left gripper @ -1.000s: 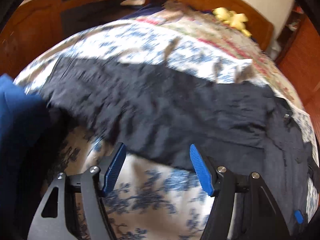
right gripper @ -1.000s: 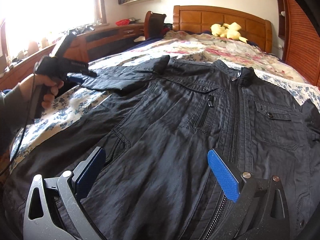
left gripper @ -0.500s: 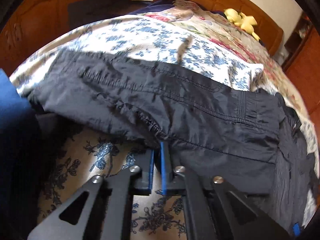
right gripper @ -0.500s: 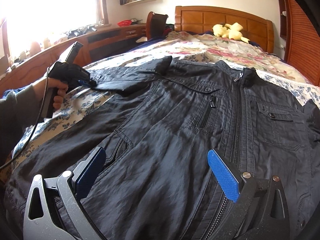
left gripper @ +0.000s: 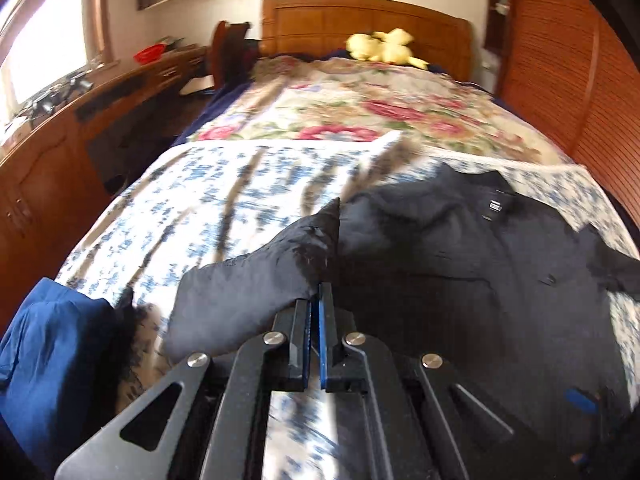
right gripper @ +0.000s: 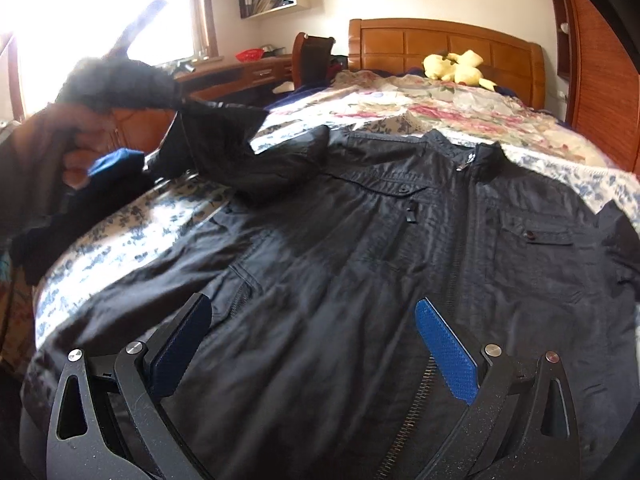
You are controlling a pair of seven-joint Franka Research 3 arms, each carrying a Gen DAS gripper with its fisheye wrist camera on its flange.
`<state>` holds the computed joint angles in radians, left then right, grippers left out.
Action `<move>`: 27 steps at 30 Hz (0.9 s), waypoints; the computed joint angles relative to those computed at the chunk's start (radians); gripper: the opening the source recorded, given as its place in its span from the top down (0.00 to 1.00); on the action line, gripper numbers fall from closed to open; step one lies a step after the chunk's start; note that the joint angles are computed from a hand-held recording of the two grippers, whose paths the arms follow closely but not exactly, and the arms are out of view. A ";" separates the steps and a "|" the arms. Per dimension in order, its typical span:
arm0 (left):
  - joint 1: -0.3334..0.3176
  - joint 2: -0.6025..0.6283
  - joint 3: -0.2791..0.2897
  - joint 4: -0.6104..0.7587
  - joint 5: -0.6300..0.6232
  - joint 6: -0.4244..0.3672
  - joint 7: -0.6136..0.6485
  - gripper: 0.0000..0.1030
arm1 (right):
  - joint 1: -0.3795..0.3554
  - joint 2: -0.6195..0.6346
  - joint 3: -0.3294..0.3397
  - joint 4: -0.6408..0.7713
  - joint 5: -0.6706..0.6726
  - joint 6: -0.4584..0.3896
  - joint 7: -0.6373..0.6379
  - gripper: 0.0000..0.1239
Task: Fold large clothes
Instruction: 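Grasp the sleeve cuff with the left tool and fold it across the jacket body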
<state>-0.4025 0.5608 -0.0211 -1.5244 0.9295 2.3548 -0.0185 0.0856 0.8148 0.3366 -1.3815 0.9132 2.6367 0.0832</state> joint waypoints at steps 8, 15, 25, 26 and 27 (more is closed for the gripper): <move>-0.045 -0.003 -0.017 -0.018 -0.002 -0.045 0.004 0.86 | -0.006 -0.004 -0.006 0.001 -0.018 -0.007 0.001 0.17; -0.061 -0.077 -0.032 -0.190 0.076 0.014 -0.122 0.64 | 0.004 0.004 -0.015 0.009 -0.036 -0.010 0.006 0.17; 0.014 -0.105 -0.020 -0.346 0.167 0.123 -0.306 0.48 | 0.021 0.031 -0.028 0.035 -0.096 0.004 0.066 0.17; 0.025 -0.097 -0.021 -0.349 0.162 0.133 -0.307 0.48 | 0.022 0.031 -0.027 0.034 -0.100 0.006 0.068 0.17; 0.035 -0.088 -0.021 -0.351 0.155 0.142 -0.308 0.48 | 0.022 0.033 -0.027 0.035 -0.105 0.006 0.072 0.17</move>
<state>-0.3678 0.4723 -0.0420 -1.8758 1.0846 2.4966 -0.3269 0.1079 0.8476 0.3093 -1.3467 0.8086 2.6428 0.1550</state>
